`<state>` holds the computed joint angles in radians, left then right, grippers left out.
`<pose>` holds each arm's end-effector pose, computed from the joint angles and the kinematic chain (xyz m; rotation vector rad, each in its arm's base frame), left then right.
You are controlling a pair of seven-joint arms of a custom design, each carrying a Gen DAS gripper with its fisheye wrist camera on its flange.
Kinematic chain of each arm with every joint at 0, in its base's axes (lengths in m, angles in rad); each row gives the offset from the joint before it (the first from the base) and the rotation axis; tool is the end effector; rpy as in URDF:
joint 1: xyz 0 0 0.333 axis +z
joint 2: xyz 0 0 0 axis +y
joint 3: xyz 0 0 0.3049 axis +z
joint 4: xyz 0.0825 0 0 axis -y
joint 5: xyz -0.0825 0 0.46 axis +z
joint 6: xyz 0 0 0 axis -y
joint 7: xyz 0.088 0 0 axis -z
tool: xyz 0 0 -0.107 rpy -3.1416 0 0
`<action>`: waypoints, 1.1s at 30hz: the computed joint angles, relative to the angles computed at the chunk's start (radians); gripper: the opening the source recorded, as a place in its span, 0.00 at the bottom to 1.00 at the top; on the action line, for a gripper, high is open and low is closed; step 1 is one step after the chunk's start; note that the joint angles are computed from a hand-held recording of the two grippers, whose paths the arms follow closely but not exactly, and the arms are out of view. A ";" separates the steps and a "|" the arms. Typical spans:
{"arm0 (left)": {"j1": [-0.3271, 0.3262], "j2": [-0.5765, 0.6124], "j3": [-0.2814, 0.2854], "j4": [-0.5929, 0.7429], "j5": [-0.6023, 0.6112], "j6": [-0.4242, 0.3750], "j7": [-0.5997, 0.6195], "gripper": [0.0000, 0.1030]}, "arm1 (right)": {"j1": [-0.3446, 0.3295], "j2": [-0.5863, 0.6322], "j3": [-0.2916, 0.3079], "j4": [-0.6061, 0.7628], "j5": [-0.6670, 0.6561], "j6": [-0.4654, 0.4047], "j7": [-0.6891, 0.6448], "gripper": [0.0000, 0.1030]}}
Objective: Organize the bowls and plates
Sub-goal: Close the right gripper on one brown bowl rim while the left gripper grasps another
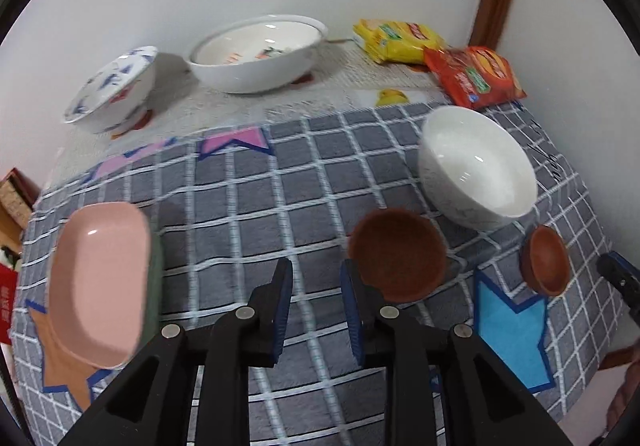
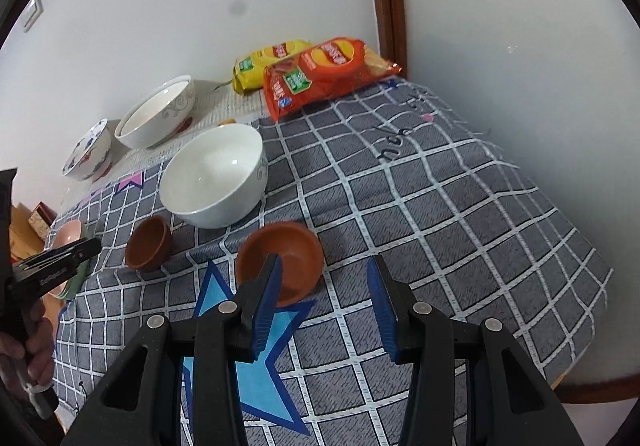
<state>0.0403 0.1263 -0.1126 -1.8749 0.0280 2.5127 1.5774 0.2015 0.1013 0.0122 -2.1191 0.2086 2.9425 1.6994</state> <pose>0.7001 -0.0485 0.4584 -1.8452 2.0245 -0.5158 0.6528 0.1278 0.3922 -1.6445 1.8259 -0.4123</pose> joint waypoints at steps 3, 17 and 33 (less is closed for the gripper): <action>-0.004 0.028 -0.006 0.032 -0.011 -0.025 -0.006 0.23 | -0.005 0.025 0.010 0.024 0.034 -0.015 -0.035 0.42; -0.014 0.135 -0.013 0.139 0.024 -0.079 -0.058 0.36 | 0.000 0.133 0.010 0.117 0.073 -0.037 -0.074 0.42; 0.007 0.192 -0.042 0.174 -0.046 -0.063 0.002 0.31 | -0.014 0.199 0.025 0.172 0.133 -0.043 -0.117 0.33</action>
